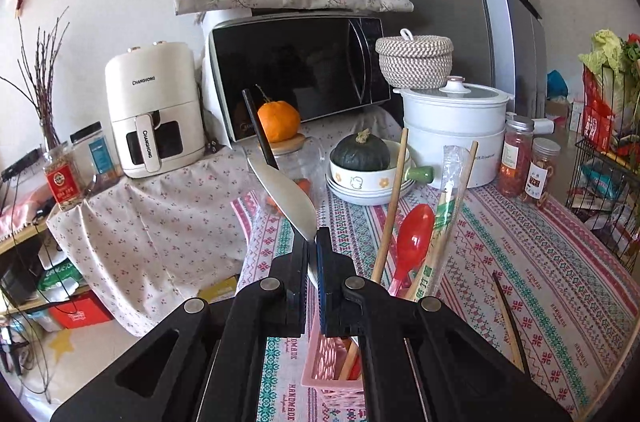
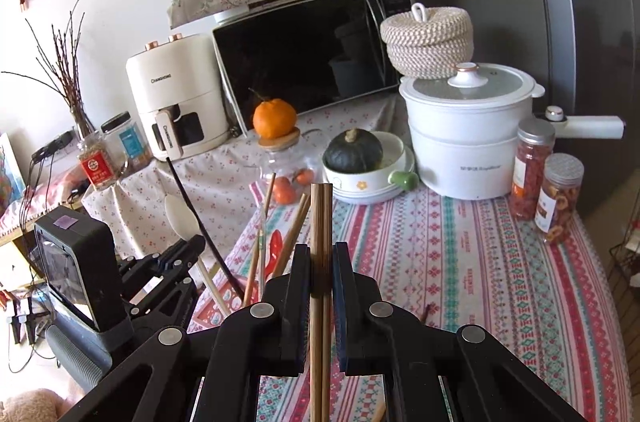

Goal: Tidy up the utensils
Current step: 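Drop the white spoon into the pink basket with the left while the right carries its chopsticks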

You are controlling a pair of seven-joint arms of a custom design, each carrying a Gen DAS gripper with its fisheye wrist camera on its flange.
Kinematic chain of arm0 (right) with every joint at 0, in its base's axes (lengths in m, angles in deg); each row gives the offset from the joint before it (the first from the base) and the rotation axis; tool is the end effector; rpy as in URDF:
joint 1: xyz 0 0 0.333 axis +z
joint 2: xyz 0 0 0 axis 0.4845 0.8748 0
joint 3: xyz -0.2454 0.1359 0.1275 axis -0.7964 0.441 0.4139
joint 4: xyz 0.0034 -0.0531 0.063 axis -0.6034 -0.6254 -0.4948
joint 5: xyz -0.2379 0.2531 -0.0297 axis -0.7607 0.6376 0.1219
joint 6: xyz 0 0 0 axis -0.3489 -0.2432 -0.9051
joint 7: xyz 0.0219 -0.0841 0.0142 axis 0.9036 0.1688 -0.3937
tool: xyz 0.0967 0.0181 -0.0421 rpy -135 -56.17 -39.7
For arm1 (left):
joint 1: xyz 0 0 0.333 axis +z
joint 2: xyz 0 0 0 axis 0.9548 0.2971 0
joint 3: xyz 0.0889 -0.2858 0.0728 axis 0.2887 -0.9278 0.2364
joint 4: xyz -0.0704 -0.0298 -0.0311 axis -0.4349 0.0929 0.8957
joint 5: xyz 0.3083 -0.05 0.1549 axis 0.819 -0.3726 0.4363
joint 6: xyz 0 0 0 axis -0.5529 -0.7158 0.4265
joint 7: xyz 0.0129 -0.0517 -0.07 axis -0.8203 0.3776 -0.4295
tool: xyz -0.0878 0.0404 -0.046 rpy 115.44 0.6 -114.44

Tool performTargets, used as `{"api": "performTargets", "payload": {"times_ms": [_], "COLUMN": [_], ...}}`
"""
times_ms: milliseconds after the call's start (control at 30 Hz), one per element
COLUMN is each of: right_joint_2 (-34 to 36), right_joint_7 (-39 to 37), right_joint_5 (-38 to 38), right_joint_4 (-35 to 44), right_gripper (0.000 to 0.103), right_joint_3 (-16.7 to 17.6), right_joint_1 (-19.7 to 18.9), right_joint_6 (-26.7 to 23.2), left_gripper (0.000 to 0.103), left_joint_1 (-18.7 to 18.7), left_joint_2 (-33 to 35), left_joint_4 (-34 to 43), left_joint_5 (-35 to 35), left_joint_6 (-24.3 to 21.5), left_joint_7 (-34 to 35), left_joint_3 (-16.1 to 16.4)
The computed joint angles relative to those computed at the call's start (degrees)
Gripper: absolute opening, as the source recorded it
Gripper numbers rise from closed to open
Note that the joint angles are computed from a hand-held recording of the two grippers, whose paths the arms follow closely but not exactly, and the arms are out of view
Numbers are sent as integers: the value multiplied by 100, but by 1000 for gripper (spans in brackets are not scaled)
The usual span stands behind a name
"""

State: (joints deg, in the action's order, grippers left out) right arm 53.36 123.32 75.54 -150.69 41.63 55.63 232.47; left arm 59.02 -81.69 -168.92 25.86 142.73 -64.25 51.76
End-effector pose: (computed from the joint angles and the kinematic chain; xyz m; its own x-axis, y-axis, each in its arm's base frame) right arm 0.4204 0.2351 0.5773 0.4226 -0.8728 -0.2442 -0.5176 -0.0113 -0.8555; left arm 0.4482 -0.2586 0.5044 0.1662 -0.9742 -0.1524 -0.4411 0.0648 -0.8951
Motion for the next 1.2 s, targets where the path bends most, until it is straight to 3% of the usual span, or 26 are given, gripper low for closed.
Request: {"api": "performTargets", "payload": {"times_ms": [300,600,733,767,833,900,1033,1133,1200], "right_joint_2": [7,31,65,78,121,176,333,491,599], "right_joint_7": [-126,-272,-560,-666,-723,-662,-315,86,298], "right_joint_5": [152,366,715,833,925,904,566,314,196], "right_joint_4": [-6,55,130,161,210,250,323,394,447], "right_gripper": [8,8,8,8,8,8,8,8,8], "right_joint_3": [-115,-131,-305,-361,-326,-207,310,132,163], "right_joint_1": [81,203,519,624,669,624,261,582,638], "right_joint_6": [-31,73,242,287,407,566,1115,1577,1890], "left_gripper": [4,5,6,9,33,47,56,72,75], "left_joint_1": [-87,40,115,134,186,266,341,361,325], "left_joint_2": [208,-8,-203,-253,-389,-569,-956,-1248,-1401], "left_joint_4": [56,-127,-286,-333,-453,-582,-801,-1095,-1283], "left_joint_5": [-247,-994,-1447,-1629,-1860,-1910,-2364,-2798,-3154], "left_joint_6": [19,771,1110,1228,1414,1583,1638,1728,1658], "left_joint_7": [488,840,1151,1280,1373,1307,1562,1950,2359], "left_joint_3": [34,141,174,194,201,181,172,255,318]}}
